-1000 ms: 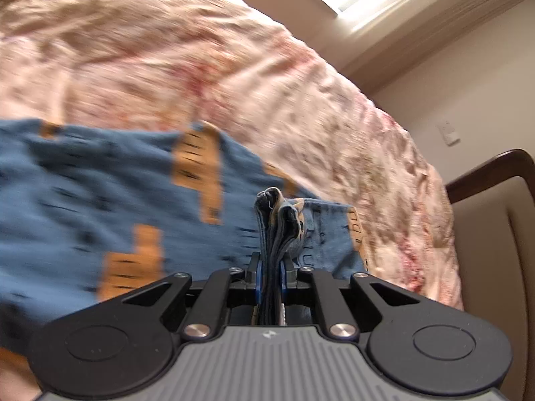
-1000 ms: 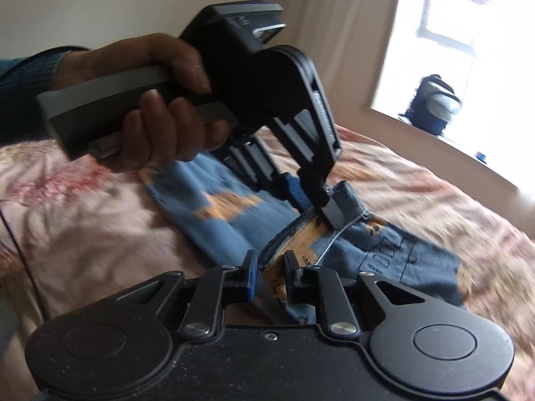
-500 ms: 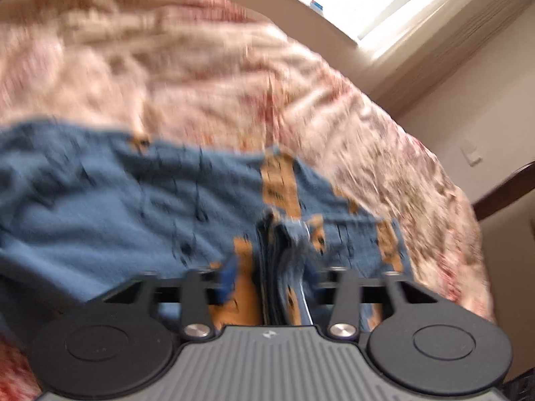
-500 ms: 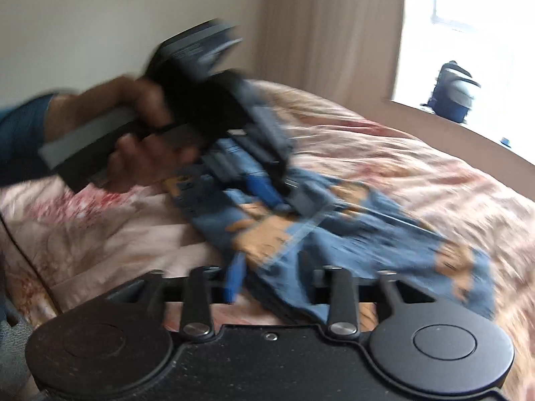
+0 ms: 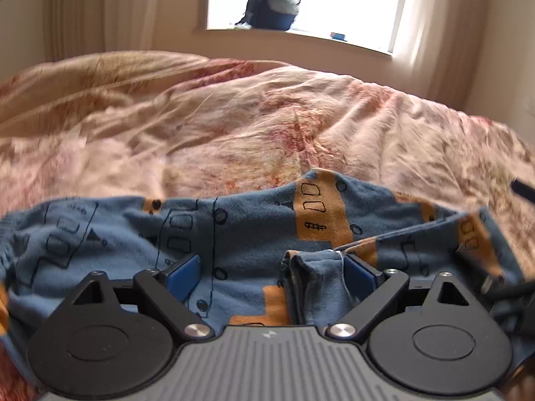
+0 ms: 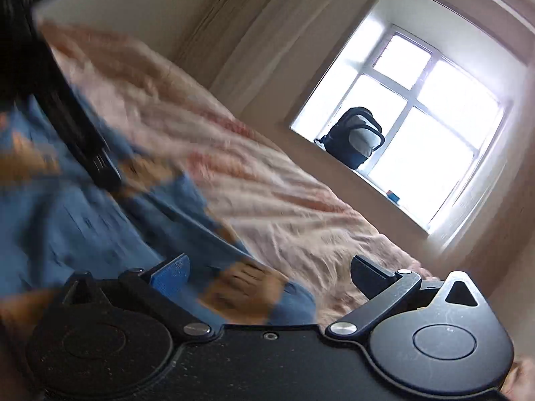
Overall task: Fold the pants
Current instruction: 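Open both grippers and release the folded pants onto the bed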
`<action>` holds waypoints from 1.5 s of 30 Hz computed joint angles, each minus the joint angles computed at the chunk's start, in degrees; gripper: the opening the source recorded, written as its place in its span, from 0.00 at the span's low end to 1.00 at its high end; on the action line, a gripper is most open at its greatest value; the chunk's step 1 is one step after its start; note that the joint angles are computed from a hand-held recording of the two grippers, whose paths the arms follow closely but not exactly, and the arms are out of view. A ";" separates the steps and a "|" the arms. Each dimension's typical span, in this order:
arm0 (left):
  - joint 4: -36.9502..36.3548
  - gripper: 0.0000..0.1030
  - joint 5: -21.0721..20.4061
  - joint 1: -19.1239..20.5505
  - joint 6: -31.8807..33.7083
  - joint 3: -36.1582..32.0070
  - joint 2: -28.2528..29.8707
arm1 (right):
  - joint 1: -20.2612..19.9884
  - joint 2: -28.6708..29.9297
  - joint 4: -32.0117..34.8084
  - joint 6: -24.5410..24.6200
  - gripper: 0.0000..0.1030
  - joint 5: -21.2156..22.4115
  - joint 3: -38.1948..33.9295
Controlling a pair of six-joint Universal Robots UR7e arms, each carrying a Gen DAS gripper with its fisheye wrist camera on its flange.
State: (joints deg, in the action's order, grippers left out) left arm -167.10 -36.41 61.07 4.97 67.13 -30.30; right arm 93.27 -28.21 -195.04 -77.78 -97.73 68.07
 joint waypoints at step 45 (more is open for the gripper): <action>-11.95 1.00 7.58 -4.76 -0.90 15.17 -5.00 | -0.26 -8.01 -18.71 8.84 0.99 -12.44 17.05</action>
State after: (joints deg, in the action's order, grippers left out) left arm -179.05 -28.82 56.31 4.07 82.30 -35.30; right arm 93.01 -36.22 -213.75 -68.94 -110.18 85.12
